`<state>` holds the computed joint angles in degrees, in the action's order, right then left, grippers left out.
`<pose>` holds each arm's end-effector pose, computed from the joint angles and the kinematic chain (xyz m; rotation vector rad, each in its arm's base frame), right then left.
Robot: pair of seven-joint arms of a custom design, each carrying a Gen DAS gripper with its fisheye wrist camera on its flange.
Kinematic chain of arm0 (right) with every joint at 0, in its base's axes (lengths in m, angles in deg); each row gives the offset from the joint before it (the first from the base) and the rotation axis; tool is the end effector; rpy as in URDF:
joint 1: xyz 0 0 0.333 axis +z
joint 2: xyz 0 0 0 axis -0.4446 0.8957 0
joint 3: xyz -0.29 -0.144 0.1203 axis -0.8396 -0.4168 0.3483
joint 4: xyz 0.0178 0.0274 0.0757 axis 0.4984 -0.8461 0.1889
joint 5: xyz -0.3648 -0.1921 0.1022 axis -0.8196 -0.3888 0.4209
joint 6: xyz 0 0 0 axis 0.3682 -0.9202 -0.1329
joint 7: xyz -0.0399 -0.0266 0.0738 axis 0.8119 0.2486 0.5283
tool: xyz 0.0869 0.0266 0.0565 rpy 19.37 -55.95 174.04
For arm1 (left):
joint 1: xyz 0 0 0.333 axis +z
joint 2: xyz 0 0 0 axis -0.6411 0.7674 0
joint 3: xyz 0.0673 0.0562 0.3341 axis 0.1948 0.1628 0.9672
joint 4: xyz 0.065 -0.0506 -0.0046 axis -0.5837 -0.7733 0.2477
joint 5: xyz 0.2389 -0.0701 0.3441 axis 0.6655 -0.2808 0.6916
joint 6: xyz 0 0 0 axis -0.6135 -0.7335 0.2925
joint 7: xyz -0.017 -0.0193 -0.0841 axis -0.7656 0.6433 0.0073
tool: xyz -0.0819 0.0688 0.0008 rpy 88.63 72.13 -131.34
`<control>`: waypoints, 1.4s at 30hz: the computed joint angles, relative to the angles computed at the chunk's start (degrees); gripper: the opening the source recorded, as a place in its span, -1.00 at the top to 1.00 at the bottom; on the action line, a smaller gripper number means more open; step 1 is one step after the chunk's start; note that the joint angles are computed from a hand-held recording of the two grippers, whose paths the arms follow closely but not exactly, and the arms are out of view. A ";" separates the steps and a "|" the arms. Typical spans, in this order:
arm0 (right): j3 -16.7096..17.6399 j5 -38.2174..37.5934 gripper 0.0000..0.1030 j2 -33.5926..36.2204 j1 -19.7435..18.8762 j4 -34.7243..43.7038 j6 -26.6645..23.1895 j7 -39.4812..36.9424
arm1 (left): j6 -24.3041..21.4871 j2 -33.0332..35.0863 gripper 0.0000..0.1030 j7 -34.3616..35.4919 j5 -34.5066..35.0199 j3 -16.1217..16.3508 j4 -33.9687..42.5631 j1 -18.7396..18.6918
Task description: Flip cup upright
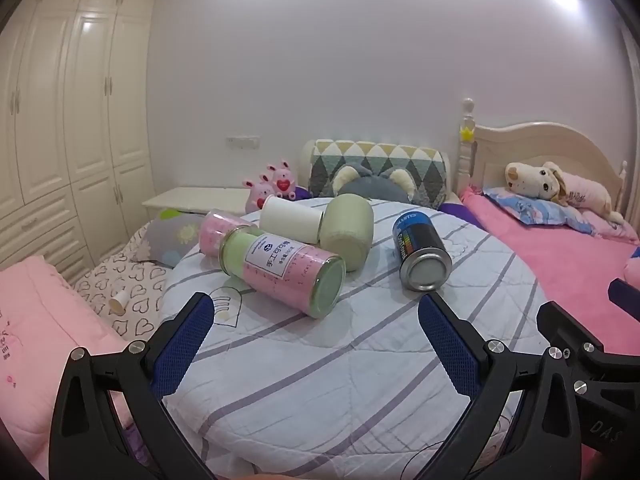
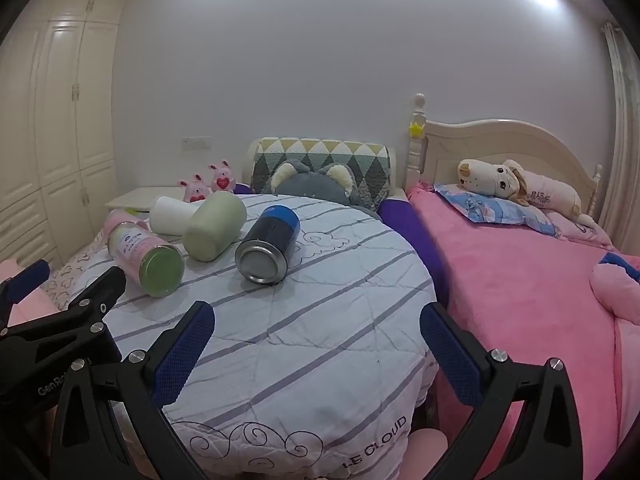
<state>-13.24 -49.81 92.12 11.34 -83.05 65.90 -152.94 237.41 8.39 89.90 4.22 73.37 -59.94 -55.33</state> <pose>0.6246 0.4119 0.4962 -1.2526 1.9180 -1.2176 0.6960 -0.2373 0.4908 -1.2768 1.7987 -1.1881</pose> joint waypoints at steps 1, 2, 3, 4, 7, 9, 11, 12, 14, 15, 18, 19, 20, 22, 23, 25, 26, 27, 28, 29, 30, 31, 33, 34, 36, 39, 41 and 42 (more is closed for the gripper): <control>0.00 0.03 -1.00 -0.03 0.01 -0.05 -0.05 0.05 | -0.19 0.01 -1.00 0.02 0.18 -0.42 0.09 0.41; 0.01 0.04 -1.00 -0.11 0.03 -0.14 -0.10 0.12 | -0.34 0.00 -1.00 0.07 0.53 -1.38 0.12 1.30; 0.04 0.11 -1.00 -0.11 0.00 -0.14 -0.10 0.11 | -0.62 0.13 -1.00 0.13 1.06 -3.00 0.32 2.76; 0.06 0.14 -1.00 -0.14 -0.03 -0.19 0.02 0.18 | -0.87 0.20 -1.00 0.08 1.32 -3.78 0.44 3.43; 0.12 0.27 -1.00 -0.11 -0.04 -0.23 0.02 0.04 | -0.71 0.22 -1.00 -0.44 0.25 1.69 0.51 -1.44; 0.08 0.16 -1.00 0.00 0.14 -0.14 -0.51 -0.18 | -0.89 0.36 -1.00 -0.45 0.08 2.60 0.65 -2.27; 0.10 0.15 -1.00 0.24 0.31 0.15 -1.09 -0.73 | -1.05 0.66 -1.00 -0.51 0.14 2.13 0.82 -1.94; 0.11 0.18 -1.00 0.23 0.29 0.11 -0.89 -0.76 | -1.15 0.73 -1.00 -0.59 0.07 2.60 0.90 -2.35; 0.19 0.59 -1.00 -0.05 0.02 -0.23 0.07 -0.51 | -1.25 0.90 -1.00 -0.79 -0.22 4.47 1.11 -4.05; 0.20 0.76 -1.00 -0.06 -0.07 -0.19 0.24 -0.55 | -1.31 0.96 -1.00 -0.86 -0.30 5.13 1.18 -4.64; 0.12 0.93 -1.00 0.09 0.02 0.11 -0.13 -0.95 | -1.39 1.12 -1.00 -0.88 -0.17 5.04 1.32 -4.58; 0.14 1.16 -1.00 0.16 -0.03 0.33 -0.14 -1.22 | -1.56 1.10 -1.00 -0.95 -0.19 5.24 1.32 -4.75; 0.13 1.32 -1.00 0.17 -0.04 0.37 -0.12 -1.31 | -1.45 1.02 -1.00 -1.04 -0.19 5.40 1.15 -4.87; 0.15 1.64 -1.00 0.10 -0.09 0.29 0.12 -1.43 | -1.69 1.14 -1.00 -1.09 -0.11 5.66 1.25 -5.14; 0.13 1.70 -1.00 0.11 -0.07 0.32 0.12 -1.54 | -1.82 1.23 -1.00 -1.19 -0.11 5.95 1.34 -5.40; 0.04 1.67 -1.00 0.09 -0.03 0.30 0.12 -1.52 | -1.70 1.21 -1.00 -1.36 -0.07 6.42 1.17 -5.77; 0.02 1.61 -1.00 0.06 -0.01 0.23 0.16 -1.47 | -1.79 1.21 -1.00 -1.42 -0.06 6.54 1.20 -5.87; 0.00 1.56 -1.00 -0.02 -0.03 0.09 0.32 -1.28 | -1.88 1.25 -1.00 -1.49 -0.03 6.50 1.25 -5.82; 0.03 1.67 -1.00 0.09 -0.05 0.28 0.27 -1.40 | -1.95 1.26 -1.00 -1.55 0.03 6.52 1.32 -5.83; 0.02 1.64 -1.00 0.08 -0.06 0.22 0.44 -1.37 | -1.99 1.30 -1.00 -1.64 0.08 6.52 1.34 -5.82; 0.05 1.71 -1.00 0.17 -0.06 0.33 0.47 -1.46 | -2.12 1.26 -1.00 -1.68 0.18 6.38 1.37 -5.64; 0.07 1.90 -1.00 0.27 -0.12 0.43 0.61 -1.65 | -2.18 1.33 -1.00 -1.80 0.21 6.45 1.41 -5.64; 0.06 2.26 -1.00 0.47 -0.30 0.69 1.26 -1.99 | -2.58 1.36 -1.00 -2.14 0.23 6.98 1.53 -5.97; 0.04 2.52 -1.00 0.59 -0.45 0.81 1.83 -2.08 | -2.72 1.39 -1.00 -2.37 0.26 7.42 1.62 -6.31; -0.09 2.95 -1.00 0.65 -0.79 0.79 3.37 -1.83 | -2.79 1.68 -1.00 -2.87 0.33 8.38 1.84 -7.04; -0.40 3.44 -1.00 1.11 -1.04 1.20 4.57 -2.14 | -3.62 2.18 -1.00 -3.47 0.78 9.34 2.53 -7.59; -0.76 3.11 -1.00 1.48 -0.95 1.54 5.24 -2.31 | -4.28 2.65 -1.00 -4.43 1.01 11.00 3.07 -8.79; -0.88 3.01 -1.00 1.68 -1.05 1.69 6.02 -2.57 | -4.72 2.92 -1.00 -4.96 1.21 11.54 3.42 -9.11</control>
